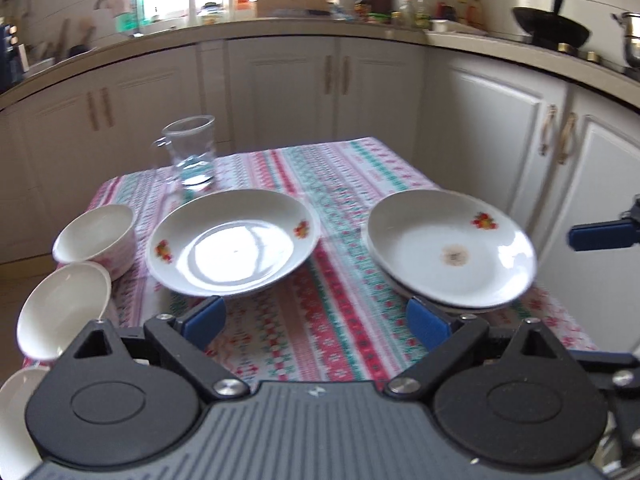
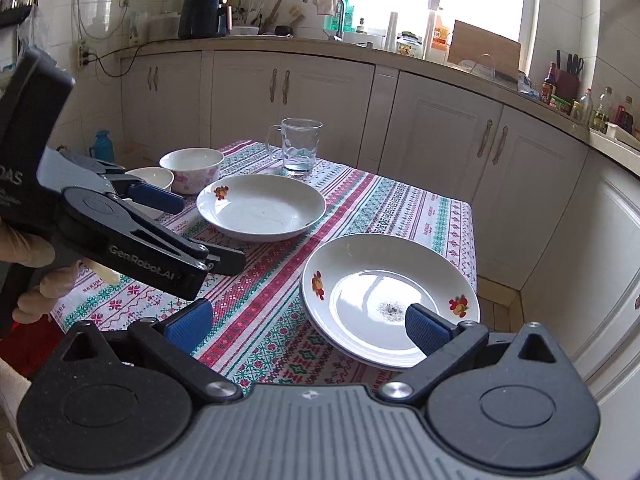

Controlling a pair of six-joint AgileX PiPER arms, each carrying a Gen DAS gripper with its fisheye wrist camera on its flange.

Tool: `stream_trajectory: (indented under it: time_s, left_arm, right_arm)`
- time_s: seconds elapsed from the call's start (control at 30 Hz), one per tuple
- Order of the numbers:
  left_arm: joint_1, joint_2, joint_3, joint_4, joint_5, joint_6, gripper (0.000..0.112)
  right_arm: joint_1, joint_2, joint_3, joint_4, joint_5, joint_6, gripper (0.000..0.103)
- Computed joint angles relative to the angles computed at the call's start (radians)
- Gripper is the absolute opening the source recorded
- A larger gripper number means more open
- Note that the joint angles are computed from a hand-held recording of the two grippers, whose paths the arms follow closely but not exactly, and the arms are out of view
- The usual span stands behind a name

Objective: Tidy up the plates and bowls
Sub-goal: 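Withdraw the left gripper up and away from the plate stack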

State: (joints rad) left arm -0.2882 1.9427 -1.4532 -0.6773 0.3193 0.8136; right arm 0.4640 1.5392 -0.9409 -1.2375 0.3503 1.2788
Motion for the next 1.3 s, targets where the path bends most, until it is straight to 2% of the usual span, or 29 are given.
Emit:
stream_trajectory:
  time_s: [0.1,0.13,0.17,0.4,0.63,0.8,0.93,1.1,1.23,1.3]
  left_arm:
    - [0.010,0.019,0.008,0.004,-0.048,-0.024,0.097]
    - [0.011,0.031,0.001,0.045,-0.059,-0.068,0.097]
    - [0.011,0.047,-0.019,0.110,-0.052,-0.139,0.097]
    - [0.015,0.166,-0.156,0.269,0.007,-0.356,0.097]
    - [0.019,0.275,-0.290,0.324,0.073,-0.447,0.097]
    - [0.002,0.295,-0.285,0.395,0.009,-0.479,0.103]
    - [0.002,0.315,-0.313,0.396,0.001,-0.483,0.103]
    - [0.004,0.339,-0.350,0.392,0.004,-0.483,0.103]
    - [0.001,0.359,-0.384,0.444,0.008,-0.549,0.103]
    - [0.000,0.371,-0.407,0.471,0.018,-0.580,0.103]
  right_arm:
    - [-0.004,0.021,-0.031,0.094,0.015,-0.117,0.103]
    - [-0.008,0.026,-0.039,0.123,0.017,-0.153,0.103]
    - [-0.016,0.032,-0.052,0.175,0.014,-0.211,0.103]
    - [-0.070,0.077,-0.160,0.463,0.023,-0.575,0.103]
    - [-0.160,0.156,-0.307,0.875,0.032,-1.068,0.103]
    - [-0.203,0.242,-0.433,1.057,0.083,-1.303,0.103]
    - [-0.230,0.323,-0.547,1.165,0.132,-1.451,0.103]
    - [-0.267,0.451,-0.744,1.307,0.232,-1.632,0.103]
    - [-0.292,0.578,-0.964,1.404,0.352,-1.767,0.103]
    - [-0.301,0.668,-1.128,1.431,0.444,-1.809,0.103]
